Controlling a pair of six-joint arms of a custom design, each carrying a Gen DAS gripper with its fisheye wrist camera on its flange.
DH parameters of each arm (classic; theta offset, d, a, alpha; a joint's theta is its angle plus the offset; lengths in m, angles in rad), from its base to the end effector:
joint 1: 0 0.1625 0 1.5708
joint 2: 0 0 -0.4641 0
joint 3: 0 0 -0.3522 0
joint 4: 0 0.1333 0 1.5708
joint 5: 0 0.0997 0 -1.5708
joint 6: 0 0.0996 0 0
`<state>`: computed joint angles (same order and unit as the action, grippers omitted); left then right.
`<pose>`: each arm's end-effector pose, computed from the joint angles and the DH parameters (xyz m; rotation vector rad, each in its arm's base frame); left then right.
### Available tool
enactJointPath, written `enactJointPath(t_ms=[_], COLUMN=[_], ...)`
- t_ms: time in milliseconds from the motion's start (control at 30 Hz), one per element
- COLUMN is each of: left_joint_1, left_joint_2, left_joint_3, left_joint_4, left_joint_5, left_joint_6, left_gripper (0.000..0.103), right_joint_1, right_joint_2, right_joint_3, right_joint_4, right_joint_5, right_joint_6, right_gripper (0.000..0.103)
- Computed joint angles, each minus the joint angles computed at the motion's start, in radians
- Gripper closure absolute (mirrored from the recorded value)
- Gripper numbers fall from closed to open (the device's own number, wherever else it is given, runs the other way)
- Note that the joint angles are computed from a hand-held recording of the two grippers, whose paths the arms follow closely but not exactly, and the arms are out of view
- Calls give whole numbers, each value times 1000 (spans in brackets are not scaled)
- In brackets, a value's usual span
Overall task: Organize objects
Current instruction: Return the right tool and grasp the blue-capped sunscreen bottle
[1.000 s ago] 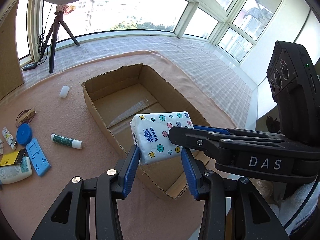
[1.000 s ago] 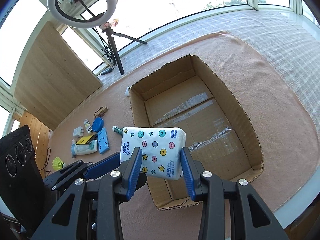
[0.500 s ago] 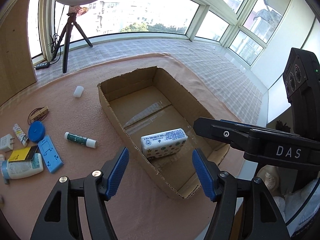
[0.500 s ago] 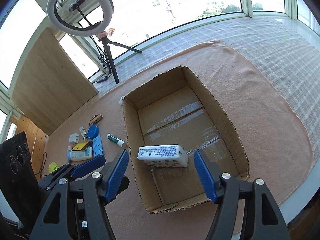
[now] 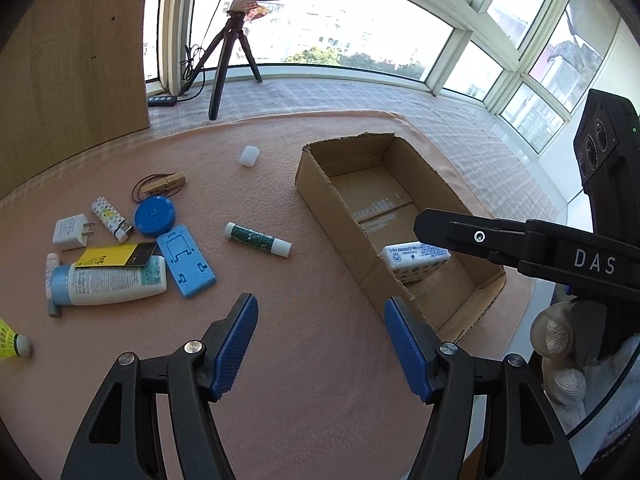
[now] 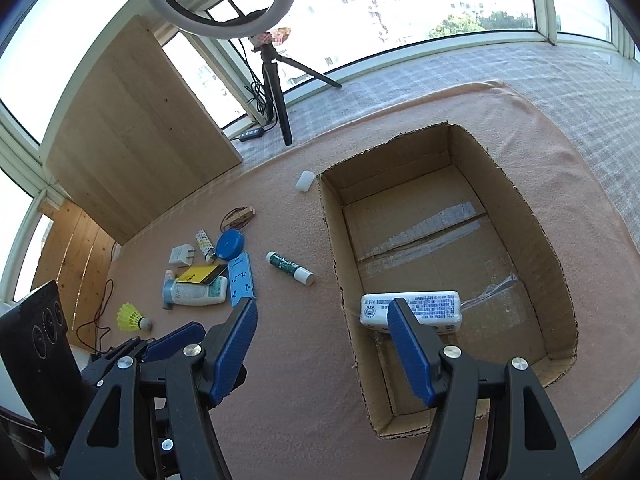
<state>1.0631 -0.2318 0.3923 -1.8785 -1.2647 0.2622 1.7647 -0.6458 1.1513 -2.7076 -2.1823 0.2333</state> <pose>-0.3006 -0.8763 0.1335 1.0381 2.6484 -0.2619 0.2303 -0.7776 0.2643 -0.3083 -2.5057 0.9695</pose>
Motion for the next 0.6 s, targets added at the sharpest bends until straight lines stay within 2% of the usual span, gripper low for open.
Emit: enactJointPath(t_ms=[367, 467, 600], left_joint_1=[73, 90, 110], left_joint_2=[-141, -181, -225], left_joint_3=[140, 185, 234], left_joint_4=[-82, -108, -133], left_joint_5=[109, 132, 152], left_joint_6=[-69, -85, -106], left_gripper=[34, 34, 34], right_joint_1=[17, 24, 30], right_joint_2=[187, 249, 341], right_joint_3=[-293, -397, -566], right_joint_4=[188, 262, 390], right_joint_5=[115, 133, 154], right_joint_6=[-84, -108, -135], right_gripper=[40, 45, 57])
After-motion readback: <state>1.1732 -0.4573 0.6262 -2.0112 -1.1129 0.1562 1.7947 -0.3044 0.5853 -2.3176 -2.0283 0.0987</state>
